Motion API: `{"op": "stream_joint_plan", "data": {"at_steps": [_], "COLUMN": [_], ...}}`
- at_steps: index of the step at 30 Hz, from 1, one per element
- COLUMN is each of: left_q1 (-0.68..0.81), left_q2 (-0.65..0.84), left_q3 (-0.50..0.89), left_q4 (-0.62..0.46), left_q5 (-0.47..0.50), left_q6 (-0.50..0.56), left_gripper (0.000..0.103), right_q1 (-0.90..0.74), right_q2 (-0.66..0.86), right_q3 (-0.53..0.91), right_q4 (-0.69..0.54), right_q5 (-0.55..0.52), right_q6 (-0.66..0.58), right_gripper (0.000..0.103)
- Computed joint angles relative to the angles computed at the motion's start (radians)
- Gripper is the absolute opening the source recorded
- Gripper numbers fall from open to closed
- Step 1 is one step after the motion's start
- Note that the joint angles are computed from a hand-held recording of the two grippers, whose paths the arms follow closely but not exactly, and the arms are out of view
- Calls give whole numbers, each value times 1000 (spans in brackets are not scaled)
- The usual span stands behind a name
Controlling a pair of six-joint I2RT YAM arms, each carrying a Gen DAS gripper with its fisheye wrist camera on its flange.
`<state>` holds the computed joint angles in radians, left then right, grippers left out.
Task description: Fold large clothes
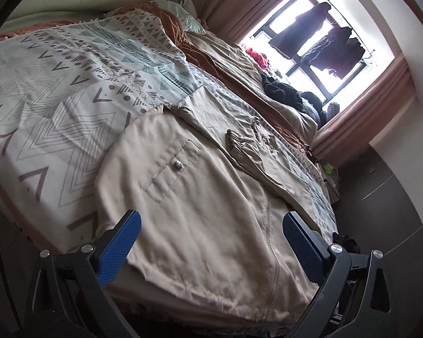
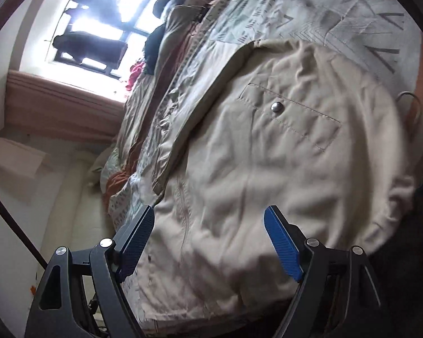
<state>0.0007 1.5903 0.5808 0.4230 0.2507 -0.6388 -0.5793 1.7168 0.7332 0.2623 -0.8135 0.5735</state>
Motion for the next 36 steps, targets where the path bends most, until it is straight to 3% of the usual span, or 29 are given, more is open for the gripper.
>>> {"op": "stream_joint_plan", "data": {"at_steps": [7, 14, 18, 24, 34, 36], "left_q1": [11, 185, 280, 338, 304, 298], "left_q2": [-204, -232, -169, -20, 250, 312], "left_q3": [-226, -325, -316, -242, -50, -2], "left_q4": [74, 119, 135, 162, 159, 162], "left_q5": [32, 175, 242, 306, 309, 323], "left_q6": [53, 67, 95, 121, 125, 109], "left_gripper": [103, 99, 85, 71, 71, 71], "right_q1": [-139, -306, -405, -452, -406, -399], "right_q2": [-76, -104, -49, 54, 199, 242], "right_q3": [-149, -167, -120, -35, 75, 112], "right_q4": [-37, -214, -300, -326, -256, -283], "right_q5": [-102, -197, -240, -241, -164, -223], "right_q6": [-177, -401, -508, -556, -471, -447], "right_gripper": [79, 79, 79, 60, 59, 58]}}
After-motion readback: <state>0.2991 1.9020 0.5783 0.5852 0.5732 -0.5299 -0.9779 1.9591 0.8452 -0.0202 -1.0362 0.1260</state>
